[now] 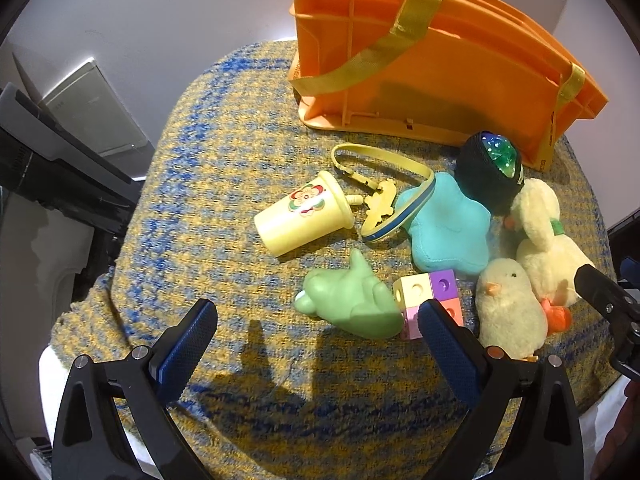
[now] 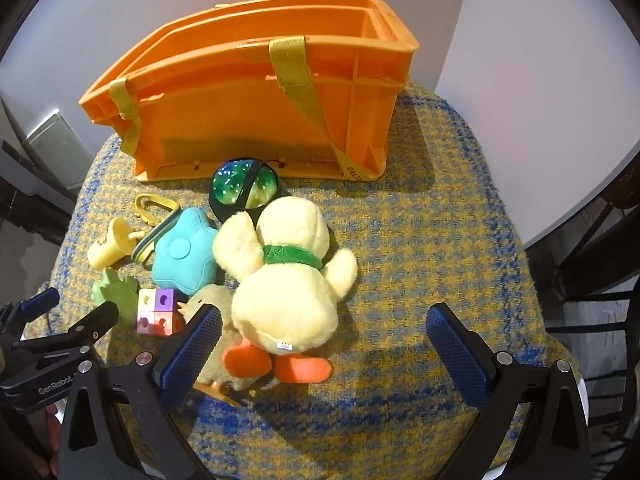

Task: Organize objects
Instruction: 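Move the right tool to the yellow plush duck while the left tool approaches the green frog, then close the right tool on the plush duck while the left tool grips the green frog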

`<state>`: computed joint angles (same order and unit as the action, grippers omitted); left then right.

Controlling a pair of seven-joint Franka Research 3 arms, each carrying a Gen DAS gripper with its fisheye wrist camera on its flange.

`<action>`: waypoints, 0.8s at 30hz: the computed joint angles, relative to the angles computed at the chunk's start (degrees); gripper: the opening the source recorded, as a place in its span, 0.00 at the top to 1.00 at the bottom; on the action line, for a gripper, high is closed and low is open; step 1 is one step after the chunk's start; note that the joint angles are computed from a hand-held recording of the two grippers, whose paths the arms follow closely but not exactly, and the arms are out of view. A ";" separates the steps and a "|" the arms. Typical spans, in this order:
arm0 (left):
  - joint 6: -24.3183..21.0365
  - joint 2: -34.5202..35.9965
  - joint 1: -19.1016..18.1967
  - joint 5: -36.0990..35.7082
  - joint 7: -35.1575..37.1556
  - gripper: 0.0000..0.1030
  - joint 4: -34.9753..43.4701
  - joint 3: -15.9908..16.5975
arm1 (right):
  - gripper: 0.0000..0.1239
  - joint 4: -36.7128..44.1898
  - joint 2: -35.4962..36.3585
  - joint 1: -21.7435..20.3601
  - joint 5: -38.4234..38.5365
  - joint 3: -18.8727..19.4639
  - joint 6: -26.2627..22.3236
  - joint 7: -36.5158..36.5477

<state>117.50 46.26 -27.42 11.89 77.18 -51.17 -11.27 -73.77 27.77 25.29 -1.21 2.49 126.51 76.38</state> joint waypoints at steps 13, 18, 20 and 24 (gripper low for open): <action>-1.02 2.74 0.02 -1.90 -1.37 0.21 2.67 -0.29 | 0.18 5.31 4.88 0.65 0.58 -0.30 -3.24 0.76; -2.04 3.93 -0.34 -2.36 -1.04 0.32 4.33 -0.33 | 0.18 7.28 6.66 1.10 0.11 -0.77 -4.87 2.03; -3.35 5.06 -0.81 -2.28 -0.49 0.41 6.24 -0.23 | 0.22 7.76 7.17 1.11 0.18 -0.65 -5.49 1.87; -2.75 4.70 -1.28 -1.80 -0.76 0.41 5.45 0.26 | 0.35 8.42 7.70 0.59 1.63 -0.01 -6.85 1.17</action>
